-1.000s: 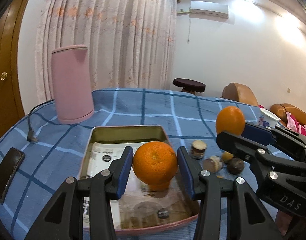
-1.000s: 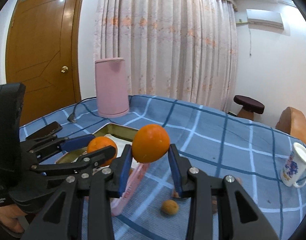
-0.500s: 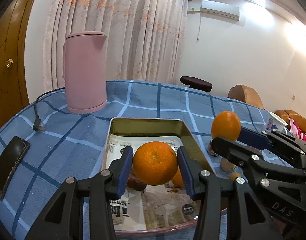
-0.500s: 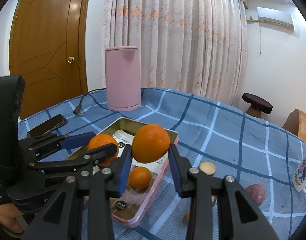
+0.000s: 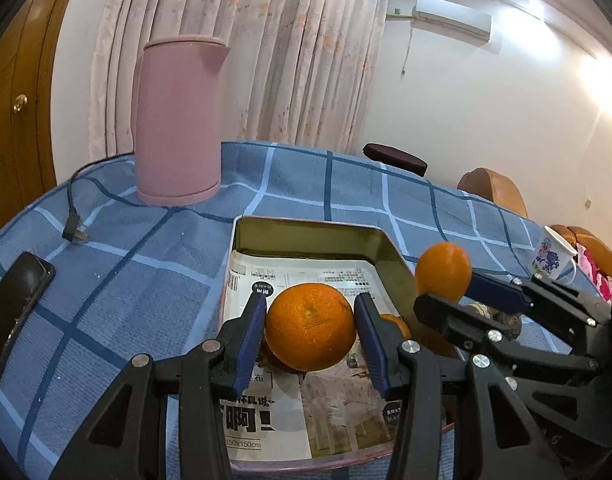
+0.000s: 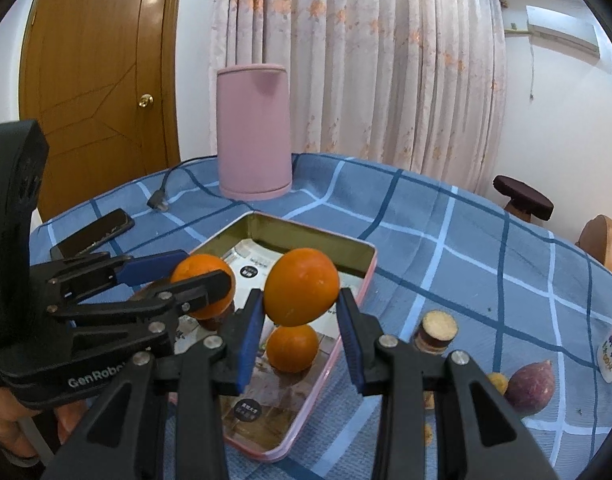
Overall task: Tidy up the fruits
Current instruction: 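Open the left tool over the tin while the right tool releases its orange inside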
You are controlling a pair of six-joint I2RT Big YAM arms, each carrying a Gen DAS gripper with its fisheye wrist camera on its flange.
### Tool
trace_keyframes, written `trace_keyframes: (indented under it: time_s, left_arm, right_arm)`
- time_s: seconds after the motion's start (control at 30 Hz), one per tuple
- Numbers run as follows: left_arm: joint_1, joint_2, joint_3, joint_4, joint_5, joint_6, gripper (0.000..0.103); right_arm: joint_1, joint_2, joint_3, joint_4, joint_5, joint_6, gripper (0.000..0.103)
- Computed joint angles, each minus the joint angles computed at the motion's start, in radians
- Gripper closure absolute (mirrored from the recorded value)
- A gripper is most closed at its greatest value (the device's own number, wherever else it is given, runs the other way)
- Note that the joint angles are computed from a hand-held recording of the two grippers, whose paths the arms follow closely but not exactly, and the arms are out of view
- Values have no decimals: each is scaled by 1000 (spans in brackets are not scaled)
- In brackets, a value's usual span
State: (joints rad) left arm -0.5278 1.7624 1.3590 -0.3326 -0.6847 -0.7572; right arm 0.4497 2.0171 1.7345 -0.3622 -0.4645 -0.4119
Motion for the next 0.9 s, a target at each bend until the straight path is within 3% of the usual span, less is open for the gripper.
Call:
trace_keyframes:
  time_s: [0.47,0.7,0.8,0.9]
  left_arm:
    - [10,3,9,-22,25,13,55]
    - [2,9,18,-23,43,36,54]
    - [-1,7,19,-29,39,31,47]
    - [-8,1,17,-36,8,15,26]
  right_arm:
    - [3,25,28,-81,-11,-62,62]
    - [12,-3,-28,-67,-19,-125,58]
    - [7,0,-22,-70,-21,-113,49]
    - [2,-6,-37,-50,-9,-100,46]
